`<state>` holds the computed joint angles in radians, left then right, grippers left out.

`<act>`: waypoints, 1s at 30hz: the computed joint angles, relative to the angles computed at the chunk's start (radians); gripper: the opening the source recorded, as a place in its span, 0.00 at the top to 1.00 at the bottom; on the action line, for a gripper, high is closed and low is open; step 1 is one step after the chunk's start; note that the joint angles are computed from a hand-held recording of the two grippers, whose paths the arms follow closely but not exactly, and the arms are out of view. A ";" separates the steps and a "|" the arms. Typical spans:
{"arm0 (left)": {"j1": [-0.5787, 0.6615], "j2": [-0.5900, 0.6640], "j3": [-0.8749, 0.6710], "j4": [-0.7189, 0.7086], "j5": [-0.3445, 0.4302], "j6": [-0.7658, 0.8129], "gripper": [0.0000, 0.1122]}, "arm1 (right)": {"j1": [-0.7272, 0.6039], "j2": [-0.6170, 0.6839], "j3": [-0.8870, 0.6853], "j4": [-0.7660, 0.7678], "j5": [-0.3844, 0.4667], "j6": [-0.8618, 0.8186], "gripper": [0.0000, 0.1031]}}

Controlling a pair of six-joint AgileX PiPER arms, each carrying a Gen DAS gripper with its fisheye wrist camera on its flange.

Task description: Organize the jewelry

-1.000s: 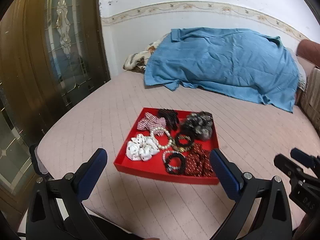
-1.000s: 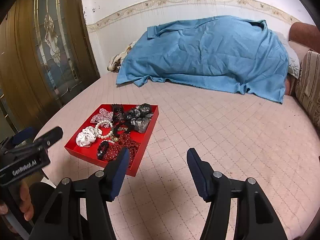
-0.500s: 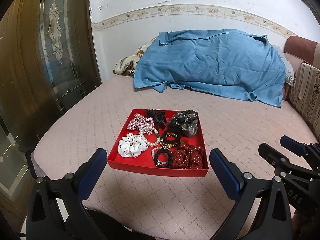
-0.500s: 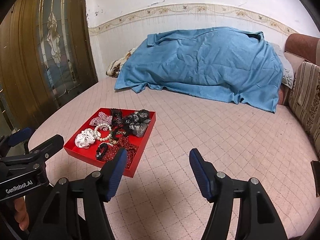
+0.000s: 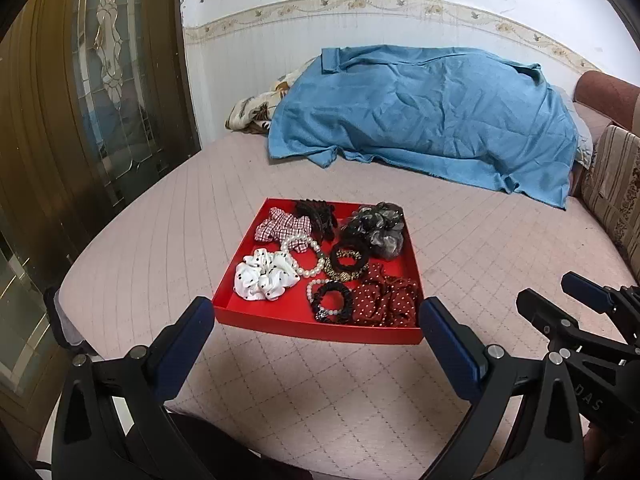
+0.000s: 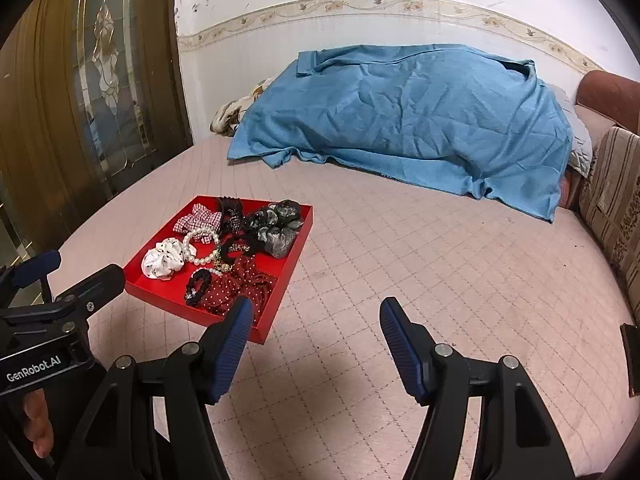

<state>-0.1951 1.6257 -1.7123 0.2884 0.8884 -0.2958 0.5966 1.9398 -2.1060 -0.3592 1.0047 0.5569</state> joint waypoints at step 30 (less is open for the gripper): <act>0.064 0.077 -0.080 0.016 0.038 -0.026 0.09 | 0.001 0.110 -0.158 0.090 0.060 -0.084 0.28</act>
